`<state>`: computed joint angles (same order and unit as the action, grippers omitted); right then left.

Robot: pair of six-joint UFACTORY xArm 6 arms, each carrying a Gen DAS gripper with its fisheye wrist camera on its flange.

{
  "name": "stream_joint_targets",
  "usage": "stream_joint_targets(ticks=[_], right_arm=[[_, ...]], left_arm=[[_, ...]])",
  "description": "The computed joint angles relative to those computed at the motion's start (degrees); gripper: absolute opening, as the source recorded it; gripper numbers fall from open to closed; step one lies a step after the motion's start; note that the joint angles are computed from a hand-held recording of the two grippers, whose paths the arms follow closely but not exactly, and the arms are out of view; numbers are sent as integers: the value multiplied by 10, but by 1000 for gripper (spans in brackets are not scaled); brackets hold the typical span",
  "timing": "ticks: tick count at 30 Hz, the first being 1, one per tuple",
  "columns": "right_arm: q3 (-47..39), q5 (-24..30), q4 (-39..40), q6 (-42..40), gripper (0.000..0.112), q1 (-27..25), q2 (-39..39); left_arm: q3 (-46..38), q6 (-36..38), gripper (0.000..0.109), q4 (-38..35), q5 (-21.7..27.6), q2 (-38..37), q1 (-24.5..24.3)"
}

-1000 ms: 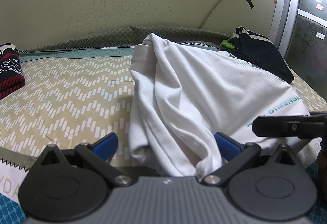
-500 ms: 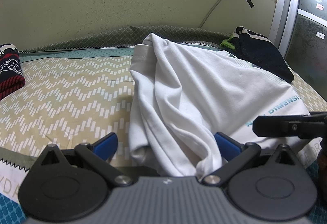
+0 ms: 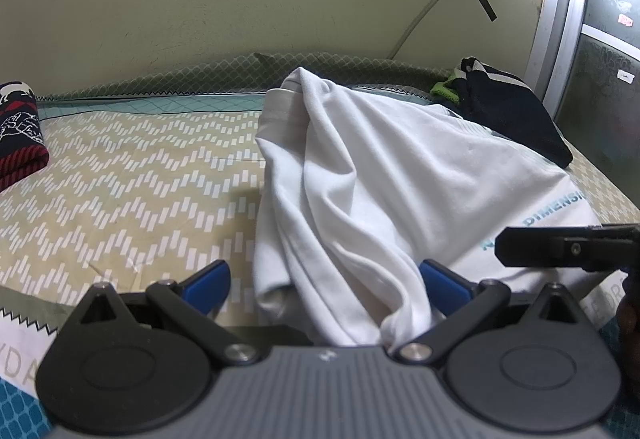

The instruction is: Fold small clothes

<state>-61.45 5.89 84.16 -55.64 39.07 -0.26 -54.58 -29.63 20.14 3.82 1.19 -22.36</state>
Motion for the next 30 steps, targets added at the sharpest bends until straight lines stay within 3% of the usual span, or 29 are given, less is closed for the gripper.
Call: stream_joint_targets(ticks=[30], right_arm=[[1,-31,93,-66,88,7,-9]], left_arm=[[-3,-11,103,10,3,1,-1]])
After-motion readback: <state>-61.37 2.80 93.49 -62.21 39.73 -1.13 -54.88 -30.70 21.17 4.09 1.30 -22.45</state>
